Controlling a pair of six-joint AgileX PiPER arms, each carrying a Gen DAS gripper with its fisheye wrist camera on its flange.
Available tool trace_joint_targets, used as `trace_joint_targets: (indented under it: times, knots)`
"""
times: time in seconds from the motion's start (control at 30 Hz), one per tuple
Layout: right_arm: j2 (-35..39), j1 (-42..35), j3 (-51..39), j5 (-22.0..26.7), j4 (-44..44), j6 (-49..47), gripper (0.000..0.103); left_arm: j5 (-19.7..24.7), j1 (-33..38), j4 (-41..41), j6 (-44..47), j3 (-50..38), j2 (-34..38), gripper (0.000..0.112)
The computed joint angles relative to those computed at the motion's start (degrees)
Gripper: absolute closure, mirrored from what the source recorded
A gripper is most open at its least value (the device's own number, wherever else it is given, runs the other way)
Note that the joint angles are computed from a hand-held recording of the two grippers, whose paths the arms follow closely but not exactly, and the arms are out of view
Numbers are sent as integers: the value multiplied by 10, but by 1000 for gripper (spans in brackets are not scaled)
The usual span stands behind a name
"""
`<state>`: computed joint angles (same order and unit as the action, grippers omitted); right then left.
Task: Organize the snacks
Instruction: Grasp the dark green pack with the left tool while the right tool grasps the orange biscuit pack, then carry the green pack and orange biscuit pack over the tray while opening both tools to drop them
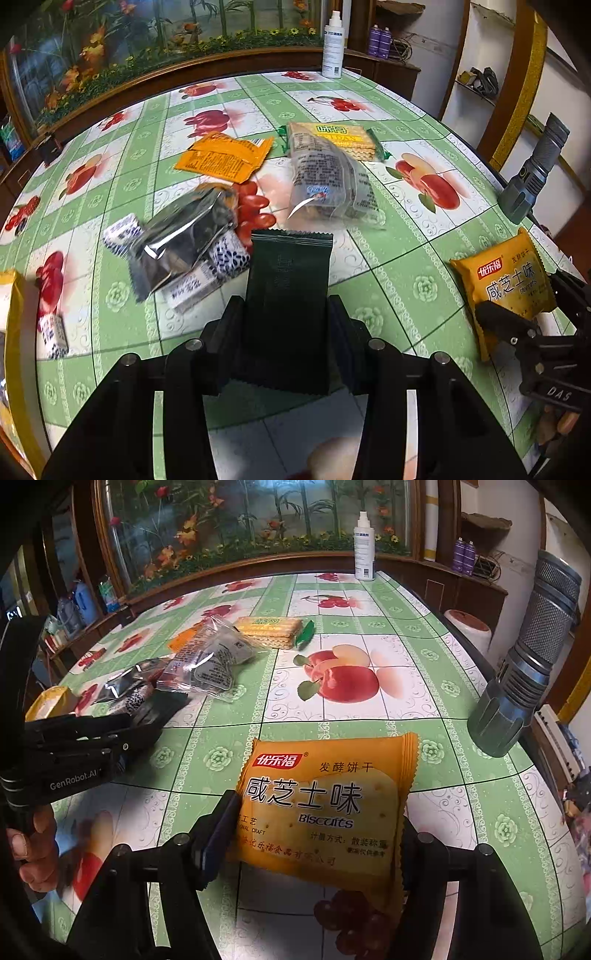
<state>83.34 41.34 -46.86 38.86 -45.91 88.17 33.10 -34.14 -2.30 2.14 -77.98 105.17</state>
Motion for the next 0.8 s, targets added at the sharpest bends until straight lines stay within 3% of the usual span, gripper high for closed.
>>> trace_joint_targets:
  times: [0.07, 0.1, 0.2, 0.33, 0.47, 0.53, 0.63, 0.8]
  knots:
    - [-19, 8, 16, -12, -18, 22, 37, -10, 10, -19, 4, 28, -22, 70]
    - [-25, 13, 18, -12, -25, 31, 49, -16, 13, -17, -4, 42, -35, 70]
    - [-51, 26, 20, -6, -39, 44, 65, -32, 27, -28, -6, 87, -79, 70]
    - [-45, 28, 3, -3, -19, 11, 66, -40, 44, -33, -13, 135, -127, 70]
    - [-59, 19, 27, -42, -24, 31, 66, -46, 69, -80, 19, 176, -166, 69]
    - [-73, 8, 47, -91, -26, 44, 70, -45, 73, -74, 10, 189, -182, 69]
    - [-101, -31, 89, -218, -34, 73, 79, -46, 87, -79, 14, 208, -207, 69]
    - [-90, 12, 59, -205, -91, 123, 84, -47, 111, -62, -5, 237, -251, 69]
